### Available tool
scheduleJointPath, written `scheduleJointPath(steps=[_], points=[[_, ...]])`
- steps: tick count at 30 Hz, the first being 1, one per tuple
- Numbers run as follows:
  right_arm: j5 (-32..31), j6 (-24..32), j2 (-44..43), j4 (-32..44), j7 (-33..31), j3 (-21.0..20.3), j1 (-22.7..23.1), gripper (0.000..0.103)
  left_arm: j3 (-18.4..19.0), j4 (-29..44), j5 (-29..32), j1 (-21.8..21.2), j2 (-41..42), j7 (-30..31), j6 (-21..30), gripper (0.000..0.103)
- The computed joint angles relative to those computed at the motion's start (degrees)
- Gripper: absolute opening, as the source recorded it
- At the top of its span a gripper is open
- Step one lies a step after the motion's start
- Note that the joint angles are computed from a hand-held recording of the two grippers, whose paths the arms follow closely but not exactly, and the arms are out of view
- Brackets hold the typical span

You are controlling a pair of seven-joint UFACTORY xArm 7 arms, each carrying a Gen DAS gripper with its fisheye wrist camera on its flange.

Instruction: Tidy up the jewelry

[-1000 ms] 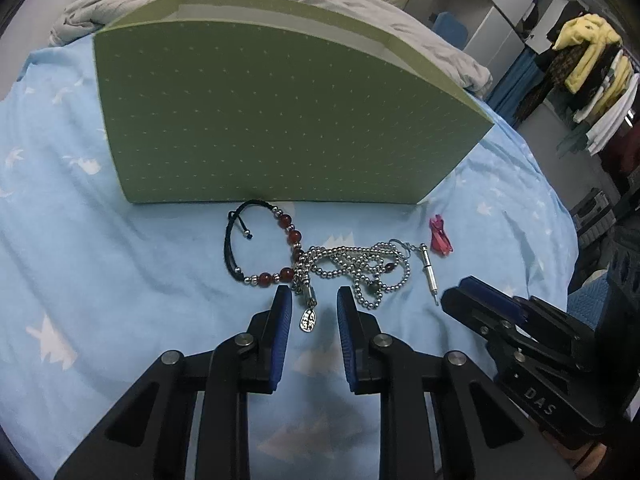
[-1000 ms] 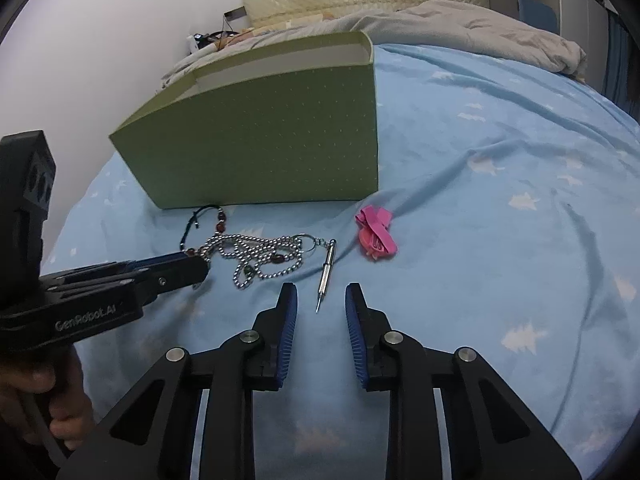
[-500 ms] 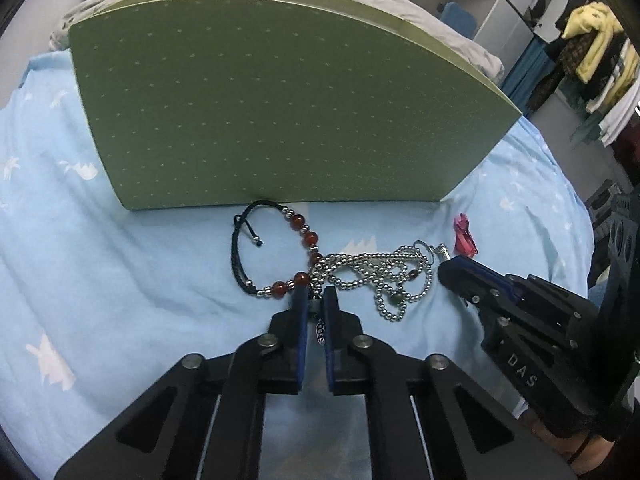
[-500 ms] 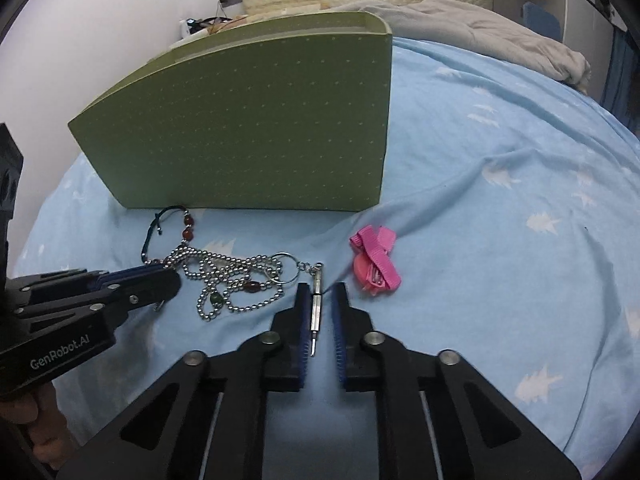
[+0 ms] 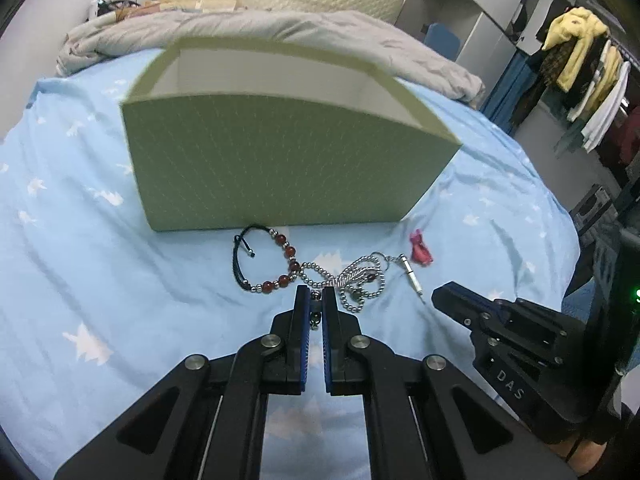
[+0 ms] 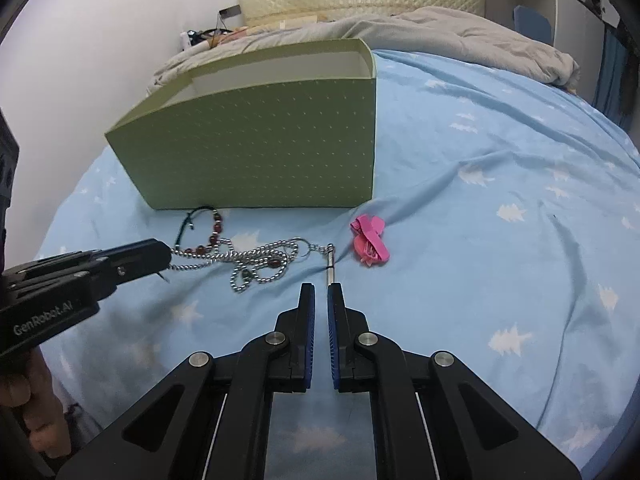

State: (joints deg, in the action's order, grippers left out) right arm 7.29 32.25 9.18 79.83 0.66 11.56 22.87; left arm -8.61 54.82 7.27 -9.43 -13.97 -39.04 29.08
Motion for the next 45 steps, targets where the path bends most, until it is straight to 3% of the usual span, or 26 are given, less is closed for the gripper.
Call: scheduleJointPath(steps=[3,6,9,16,19,22,27,37,45], points=[[4.57,0.07,1.25,1.25,-2.41,0.68,-1.11,0.005,-0.45,-1.12,0.73,0.31,-2.21,-1.08,0.41,0.003],[1.58,-0.68,3.42,2.76,-0.97,-0.24,-0.44,0.009,-0.97,-1.89,1.67,0.76,-3.81,-1.82,1.04,0.003],[4.56,1.04,5.7,5.02,-3.55,0.72,-1.5,0.009,-1.18,-2.26,2.02,1.03,-4.67,-2.26,1.34,0.003],[2.29,0.97,7.7,6.29,-5.47,0.45,-0.16,0.02,-1.17,-2.3,1.84,1.07,-4.83,-2.15,1.76,0.003],[-0.79,0.76,8.15,6.6,-3.96,-0.35,1.04,0.017,-1.06,-2.4,1.54,0.87,-4.88,-1.62,1.73,0.003],[-4.78,1.22,8.94,7.6,-1.95,-1.26,2.34,0.005,-0.89,-2.4,1.15,0.8,-4.67,-1.21,1.78,0.003],[-5.65,1.55,7.88,7.53,0.74,-1.16,2.6,0.003,-0.58,-1.5,0.66,0.66,-4.59,0.19,3.1,0.003],[6.47,0.92,-1.57,2.12,-3.83,1.31,-0.76,0.003,-0.47,2.67,-0.61,0.21,-5.87,3.44,4.61,0.003],[13.28,4.59,-2.6,8.7,-7.79,0.9,-1.44,0.003,-0.67,11.78,0.63,0.44,-3.52,6.39,8.61,0.003]])
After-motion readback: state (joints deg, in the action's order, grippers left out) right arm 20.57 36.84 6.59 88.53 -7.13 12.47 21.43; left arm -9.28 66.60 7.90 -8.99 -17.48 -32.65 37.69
